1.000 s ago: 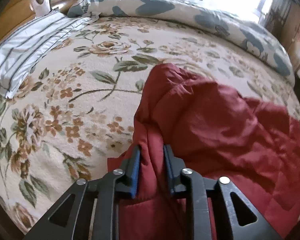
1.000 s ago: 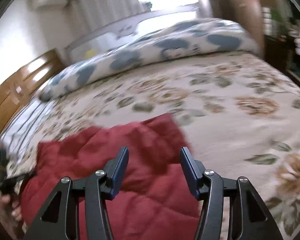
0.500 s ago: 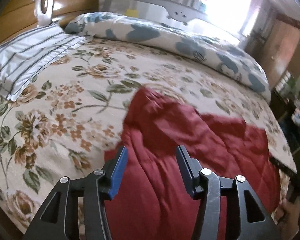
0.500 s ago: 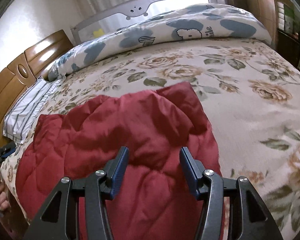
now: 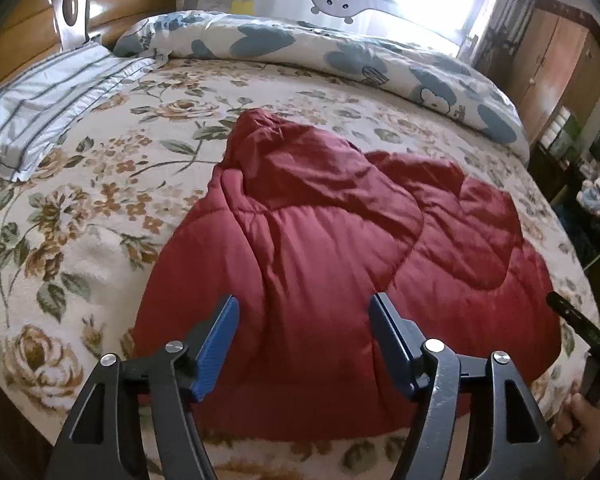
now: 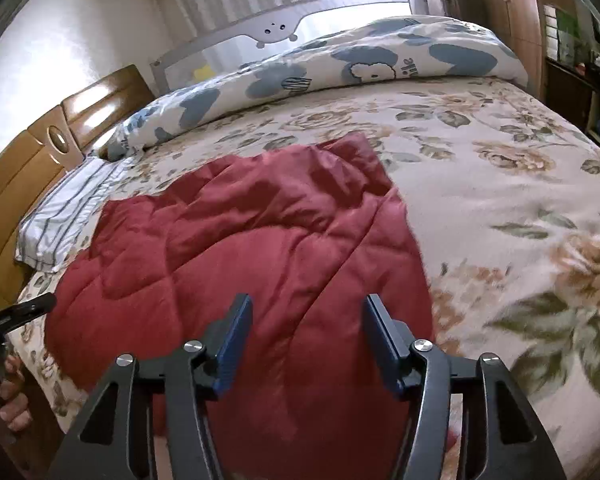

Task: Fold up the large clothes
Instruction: 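Press and smooth the folded coat bundle with both open grippers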

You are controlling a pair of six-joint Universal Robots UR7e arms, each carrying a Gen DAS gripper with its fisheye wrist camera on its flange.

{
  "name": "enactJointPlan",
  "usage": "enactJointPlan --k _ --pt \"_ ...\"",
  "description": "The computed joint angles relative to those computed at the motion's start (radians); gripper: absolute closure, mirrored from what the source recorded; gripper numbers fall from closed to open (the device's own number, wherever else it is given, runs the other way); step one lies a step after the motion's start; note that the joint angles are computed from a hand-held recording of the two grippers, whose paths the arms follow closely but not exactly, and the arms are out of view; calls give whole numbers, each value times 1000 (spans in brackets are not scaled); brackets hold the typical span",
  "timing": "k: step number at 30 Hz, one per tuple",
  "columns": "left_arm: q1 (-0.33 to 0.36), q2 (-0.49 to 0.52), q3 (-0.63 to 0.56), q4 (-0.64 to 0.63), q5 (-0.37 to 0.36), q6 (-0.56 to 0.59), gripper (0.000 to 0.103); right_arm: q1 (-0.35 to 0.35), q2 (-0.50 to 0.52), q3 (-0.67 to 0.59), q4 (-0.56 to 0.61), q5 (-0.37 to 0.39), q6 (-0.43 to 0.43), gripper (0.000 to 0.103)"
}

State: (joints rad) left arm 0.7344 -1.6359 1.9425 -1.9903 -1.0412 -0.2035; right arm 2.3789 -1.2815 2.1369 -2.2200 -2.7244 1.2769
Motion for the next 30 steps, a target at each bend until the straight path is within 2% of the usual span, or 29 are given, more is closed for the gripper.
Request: enactJointPlan --k 5,12,14,18,20,24,27,30 --pt "-52 -23 32 31 11 -9 25 19 69 -53 37 3 -40 37" --pt "-108 -29 64 76 47 -34 19 29 146 -97 -3 13 -137 31" --pt "-117 -15 60 106 74 -60 17 17 156 -118 77 19 -94 30" --pt "-122 6 61 111 83 -72 13 0 148 -95 33 36 -100 30" --pt "-125 24 64 118 106 -67 8 -11 142 -92 55 41 -80 29" --pt "-109 78 61 106 123 -70 5 -29 130 -85 109 36 -33 28" --pt "-105 100 57 94 128 -68 3 -42 124 -74 132 24 -5 22" --pt "-92 114 56 76 125 -58 0 -57 115 -35 64 11 -21 15"
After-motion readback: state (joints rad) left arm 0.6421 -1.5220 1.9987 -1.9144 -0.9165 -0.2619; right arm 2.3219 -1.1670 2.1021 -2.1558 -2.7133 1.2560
